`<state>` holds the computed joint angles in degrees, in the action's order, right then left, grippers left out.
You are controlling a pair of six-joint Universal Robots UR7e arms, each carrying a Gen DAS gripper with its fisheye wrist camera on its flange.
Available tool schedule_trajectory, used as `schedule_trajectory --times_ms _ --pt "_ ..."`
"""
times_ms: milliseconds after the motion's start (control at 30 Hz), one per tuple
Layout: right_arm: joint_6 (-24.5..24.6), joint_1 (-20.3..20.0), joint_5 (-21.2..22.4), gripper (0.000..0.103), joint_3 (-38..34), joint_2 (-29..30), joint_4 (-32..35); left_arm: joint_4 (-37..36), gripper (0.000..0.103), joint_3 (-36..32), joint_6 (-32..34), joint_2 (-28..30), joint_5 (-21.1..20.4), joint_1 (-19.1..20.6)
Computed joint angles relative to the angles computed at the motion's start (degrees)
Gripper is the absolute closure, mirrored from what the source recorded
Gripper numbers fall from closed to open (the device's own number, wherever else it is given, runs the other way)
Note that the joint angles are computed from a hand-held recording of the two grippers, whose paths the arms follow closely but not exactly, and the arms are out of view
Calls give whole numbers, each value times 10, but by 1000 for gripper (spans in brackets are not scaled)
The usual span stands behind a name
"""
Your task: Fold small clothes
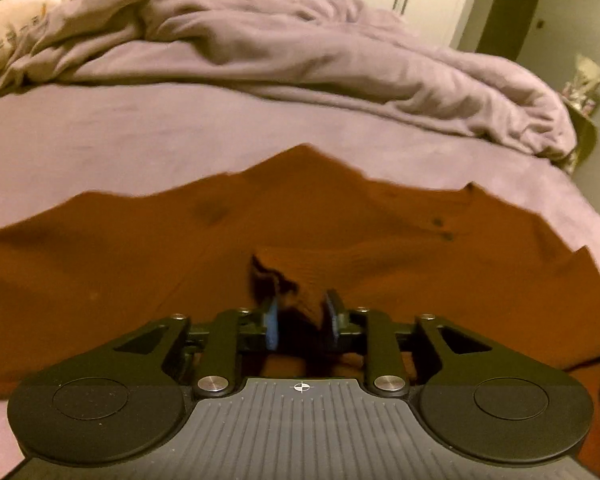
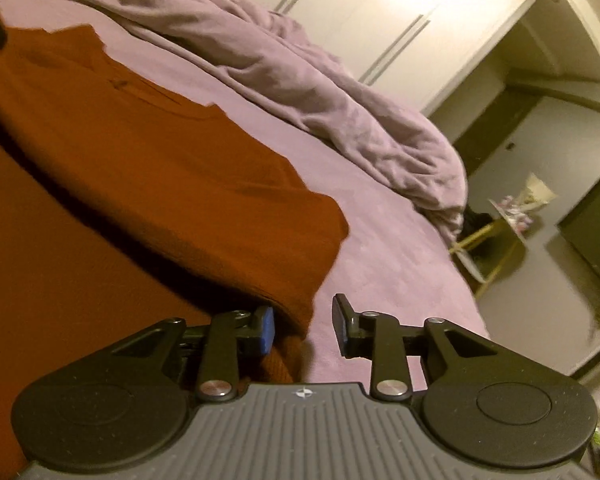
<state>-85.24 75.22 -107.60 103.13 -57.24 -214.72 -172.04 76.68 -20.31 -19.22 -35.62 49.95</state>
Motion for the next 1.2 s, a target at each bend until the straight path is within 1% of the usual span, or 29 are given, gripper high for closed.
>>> schedule_trajectory --times_ms 33,67,100,133,167,200,233,267,333,367,400,467,500,533,633,700,767,833,900,967,1033,1067,1100,1133,1200 --pt "13 2 -5 73 6 -12 19 -12 69 10 -1 -6 2 -1" --pt "35 3 -6 72 13 -27 40 -18 62 21 -6 -13 2 -2" --pt "63 4 -4 71 21 -46 70 -25 59 28 -10 -19 3 -2" --pt "96 5 2 69 29 -68 108 -36 58 33 -9 -22 6 -3" --pt "120 6 10 67 33 -82 130 -45 58 37 -9 -24 8 -4" --pt "141 7 18 67 36 -93 143 -51 57 37 -9 -25 7 -5" --pt "155 10 25 67 35 -96 148 -54 54 37 -11 -25 2 -5" --pt "160 12 31 67 35 -95 143 -51 51 33 -14 -22 -3 -4" --pt "158 19 37 67 27 -82 140 -28 50 22 -30 -17 -16 -1" --pt "159 22 34 67 20 -73 149 -15 46 18 -38 -14 -21 0" --pt "164 24 34 67 14 -66 164 1 45 10 -48 -10 -21 1" --pt "178 25 23 75 0 -53 199 21 45 4 -57 -4 -12 2" --pt "176 25 13 75 -7 -43 202 22 45 0 -50 0 -7 3" --pt "169 24 5 76 -11 -33 193 20 45 -3 -45 3 -4 4" --pt "134 19 3 77 -25 -8 148 30 44 -22 -53 13 9 7" --pt "122 20 -6 77 -39 7 134 43 44 -36 -62 18 15 10" --pt "115 24 -18 76 -50 15 134 49 43 -33 -81 12 10 9" --pt "112 28 -26 75 -44 11 134 34 43 -5 -100 -6 -2 7" --pt "106 29 -26 75 -32 4 130 -2 40 48 -113 -34 -11 4" --pt "94 24 -14 75 -8 -9 118 -17 36 101 -138 -65 -1 0" --pt "95 19 -5 75 10 -21 110 -31 34 167 -175 -105 21 -4" --pt "102 17 3 74 20 -29 109 -35 26 202 -199 -129 34 -7" --pt "113 15 13 74 29 -38 112 -27 22 227 -227 -148 55 -9" --pt "132 13 18 73 36 -48 123 -2 20 258 -273 -173 87 -13" --pt "168 12 17 66 43 -60 147 38 20 314 -354 -219 128 -16"
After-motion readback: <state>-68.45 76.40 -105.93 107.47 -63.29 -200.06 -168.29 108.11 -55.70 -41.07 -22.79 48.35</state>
